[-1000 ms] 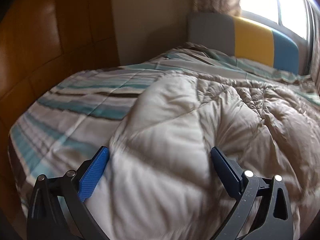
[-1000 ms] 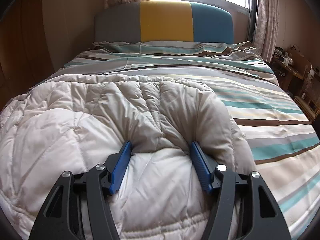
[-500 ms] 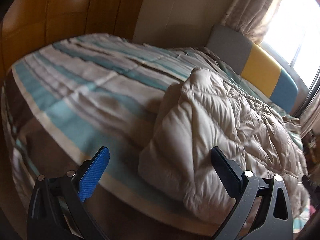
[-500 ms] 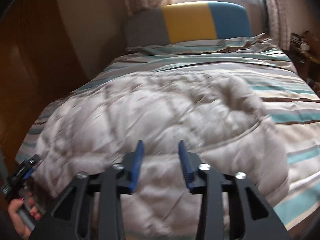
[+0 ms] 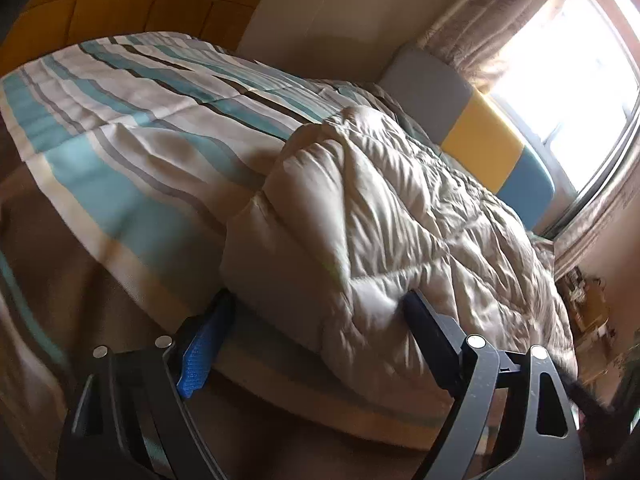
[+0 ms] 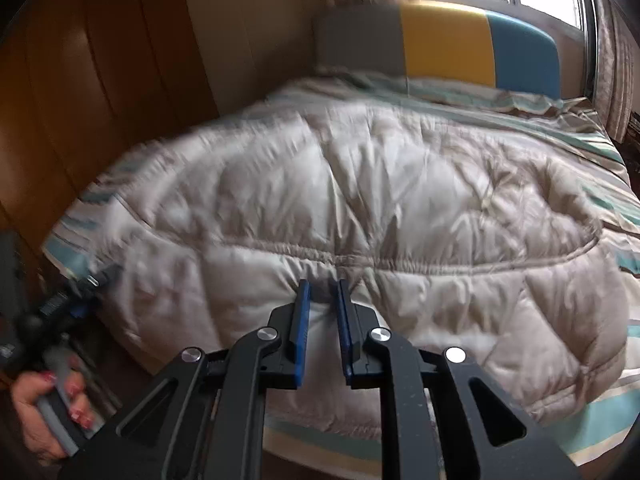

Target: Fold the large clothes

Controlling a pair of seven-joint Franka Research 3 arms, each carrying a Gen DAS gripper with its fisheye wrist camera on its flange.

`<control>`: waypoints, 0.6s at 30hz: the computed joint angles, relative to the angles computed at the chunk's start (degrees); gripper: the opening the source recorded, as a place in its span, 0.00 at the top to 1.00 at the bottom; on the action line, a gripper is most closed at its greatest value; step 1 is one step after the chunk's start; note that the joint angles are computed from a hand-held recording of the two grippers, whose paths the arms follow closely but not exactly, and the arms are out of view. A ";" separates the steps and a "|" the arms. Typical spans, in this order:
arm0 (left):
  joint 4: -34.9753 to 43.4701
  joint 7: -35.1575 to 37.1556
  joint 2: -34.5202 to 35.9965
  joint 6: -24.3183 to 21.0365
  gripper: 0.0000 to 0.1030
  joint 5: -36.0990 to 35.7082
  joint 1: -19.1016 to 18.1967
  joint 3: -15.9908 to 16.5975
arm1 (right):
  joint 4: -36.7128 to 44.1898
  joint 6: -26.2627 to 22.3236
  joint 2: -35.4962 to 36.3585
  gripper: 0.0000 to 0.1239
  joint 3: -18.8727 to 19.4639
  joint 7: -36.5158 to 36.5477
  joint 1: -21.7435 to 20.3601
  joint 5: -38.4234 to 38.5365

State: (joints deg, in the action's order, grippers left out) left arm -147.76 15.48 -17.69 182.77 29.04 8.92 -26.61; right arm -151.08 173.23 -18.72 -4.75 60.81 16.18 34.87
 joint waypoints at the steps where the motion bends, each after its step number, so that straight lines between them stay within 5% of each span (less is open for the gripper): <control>1: 0.01 -1.03 0.02 0.72 0.16 0.27 1.72 -1.51 | 0.91 -0.37 2.12 0.93 1.29 -0.52 -1.23 0.77; 5: 0.59 -4.27 -0.66 2.99 0.16 0.76 12.27 -11.65 | 1.11 2.81 4.65 0.93 0.69 -0.88 0.43 0.64; 10: 0.87 -6.96 -1.31 5.30 0.17 -3.91 18.84 -18.55 | 1.39 2.99 4.83 0.93 -1.41 -3.53 3.41 4.80; 15: -0.04 -8.87 0.85 13.52 0.36 -13.12 25.36 -24.81 | 1.67 2.31 4.52 0.93 -1.89 -5.89 3.92 7.78; 18: 0.87 -6.52 3.60 14.47 0.50 -15.17 25.75 -25.10 | 1.26 1.96 3.80 0.93 -1.81 -6.85 3.47 8.60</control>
